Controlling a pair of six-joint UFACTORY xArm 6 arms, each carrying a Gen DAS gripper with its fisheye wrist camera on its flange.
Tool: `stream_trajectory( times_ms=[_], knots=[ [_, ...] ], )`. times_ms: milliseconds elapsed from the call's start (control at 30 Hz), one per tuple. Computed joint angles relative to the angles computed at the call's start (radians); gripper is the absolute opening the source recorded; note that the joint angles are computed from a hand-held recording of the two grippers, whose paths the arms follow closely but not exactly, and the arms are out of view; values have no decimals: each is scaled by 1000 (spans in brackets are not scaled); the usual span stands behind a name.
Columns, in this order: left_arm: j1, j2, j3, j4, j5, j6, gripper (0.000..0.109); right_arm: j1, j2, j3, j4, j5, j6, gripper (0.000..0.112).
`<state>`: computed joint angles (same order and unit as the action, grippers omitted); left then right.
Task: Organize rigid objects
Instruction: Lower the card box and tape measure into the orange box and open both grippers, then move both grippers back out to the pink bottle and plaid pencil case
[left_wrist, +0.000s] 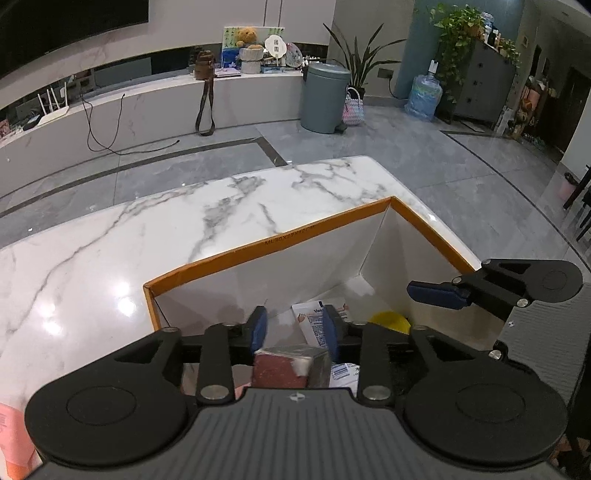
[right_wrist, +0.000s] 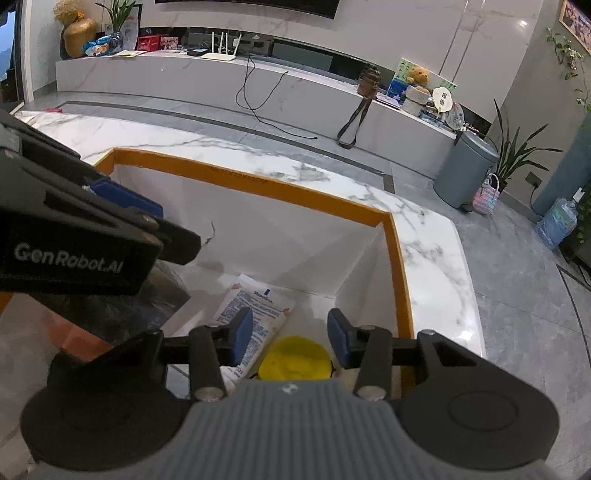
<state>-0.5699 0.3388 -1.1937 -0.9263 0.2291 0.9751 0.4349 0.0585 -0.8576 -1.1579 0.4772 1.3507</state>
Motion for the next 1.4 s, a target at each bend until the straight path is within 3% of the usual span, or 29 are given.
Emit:
stream_trajectory(
  times_ms=[67, 200, 333, 467, 633, 967, 1133, 1200, 1300, 1400],
  knots=[
    [-4, -9, 11, -18, -21, 29, 53, 2, 1, 0, 5, -2, -6, 49],
    [-5, -41, 35, -92, -39, 121, 60, 11, 3, -4, 19, -6, -43, 59],
    [-3, -67, 54, -190, -49, 227, 60, 34, -9, -4, -4, -3, -58, 62],
    [9, -86, 62, -251, -38, 280, 51, 27, -15, 1, 56, -49, -107, 61],
    [21, -109, 66, -315, -30, 310, 48, 22, -14, 2, 126, -110, -157, 59],
    [27, -136, 92, -391, -55, 380, 48, 26, 95, -82, 306, -122, -337, 15],
    [39, -131, 88, -410, -60, 389, 48, 42, 142, -139, 272, -42, -326, 13],
    [46, -131, 86, -424, -55, 393, 48, 29, 167, -153, 365, -43, -386, 4],
    [55, -128, 85, -433, -42, 392, 48, 5, 183, -149, 455, -87, -424, 4],
    [62, -131, 88, -424, -31, 393, 48, 9, 173, -149, 434, -76, -403, 4]
  ],
)
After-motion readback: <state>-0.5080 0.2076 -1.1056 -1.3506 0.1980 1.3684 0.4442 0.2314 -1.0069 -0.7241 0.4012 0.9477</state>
